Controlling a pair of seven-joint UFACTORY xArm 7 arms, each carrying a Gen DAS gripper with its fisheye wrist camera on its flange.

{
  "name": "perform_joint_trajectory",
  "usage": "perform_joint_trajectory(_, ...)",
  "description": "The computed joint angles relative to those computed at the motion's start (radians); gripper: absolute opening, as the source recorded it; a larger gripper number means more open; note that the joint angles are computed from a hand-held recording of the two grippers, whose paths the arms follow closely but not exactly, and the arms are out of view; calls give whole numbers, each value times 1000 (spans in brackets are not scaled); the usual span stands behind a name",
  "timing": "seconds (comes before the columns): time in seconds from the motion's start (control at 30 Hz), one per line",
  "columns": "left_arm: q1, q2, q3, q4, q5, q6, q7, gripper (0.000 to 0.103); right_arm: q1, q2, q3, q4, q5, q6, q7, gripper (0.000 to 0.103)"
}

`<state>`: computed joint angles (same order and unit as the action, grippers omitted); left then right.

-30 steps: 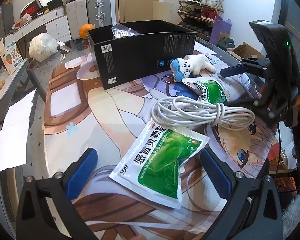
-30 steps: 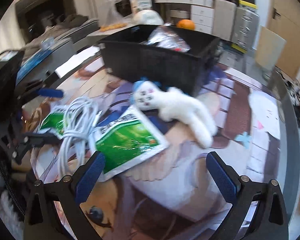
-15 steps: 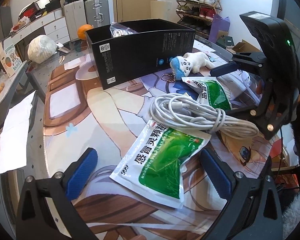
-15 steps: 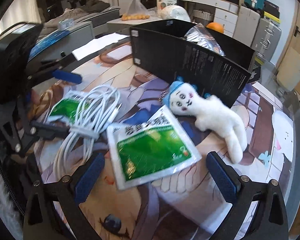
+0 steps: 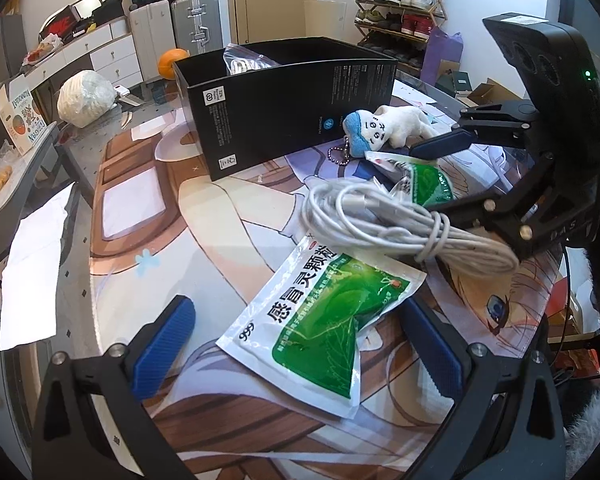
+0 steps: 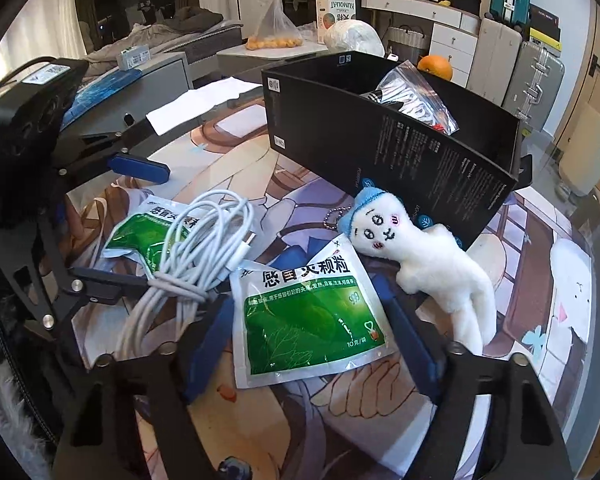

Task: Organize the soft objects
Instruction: 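Grasp the green medicine packet with the right tool while the left tool grasps another green packet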

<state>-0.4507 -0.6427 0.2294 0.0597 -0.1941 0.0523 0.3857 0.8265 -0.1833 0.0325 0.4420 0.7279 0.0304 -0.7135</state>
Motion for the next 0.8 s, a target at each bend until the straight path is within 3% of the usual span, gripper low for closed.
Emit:
perform_joint_trajectory(0.1, 1, 2, -2, 1, 1, 1, -2, 103, -11, -19, 13, -19, -22, -3, 15, 56)
perform_joint_trajectory(0.17, 0, 3, -2, 0, 1, -3, -3, 103, 37, -37, -27, -38, 6, -19, -9, 47)
perform_joint_trajectory(0.27, -2, 6, -3, 1, 2, -8, -7, 103, 89, -78, -75, -81, 9, -35, -14, 41)
perform_joint_trajectory(0.57, -5, 12, 1, 5, 4, -8, -10, 103, 10, -130, -42, -148, -129, -64, 138, 40)
perform_joint_trajectory(0.67, -25, 16, 8, 0, 4, -32, -9, 100, 28, -135, -74, -155, -159, -68, 160, 40)
perform_joint_trajectory(0.77, -42, 13, 13, -2, 9, -43, -11, 89, 28, -145, -90, -161, -199, -64, 184, 40)
perform_joint_trajectory(0.8, -51, 5, 19, -4, 12, -45, -8, 78, 32, -145, -97, -162, -211, -65, 192, 40)
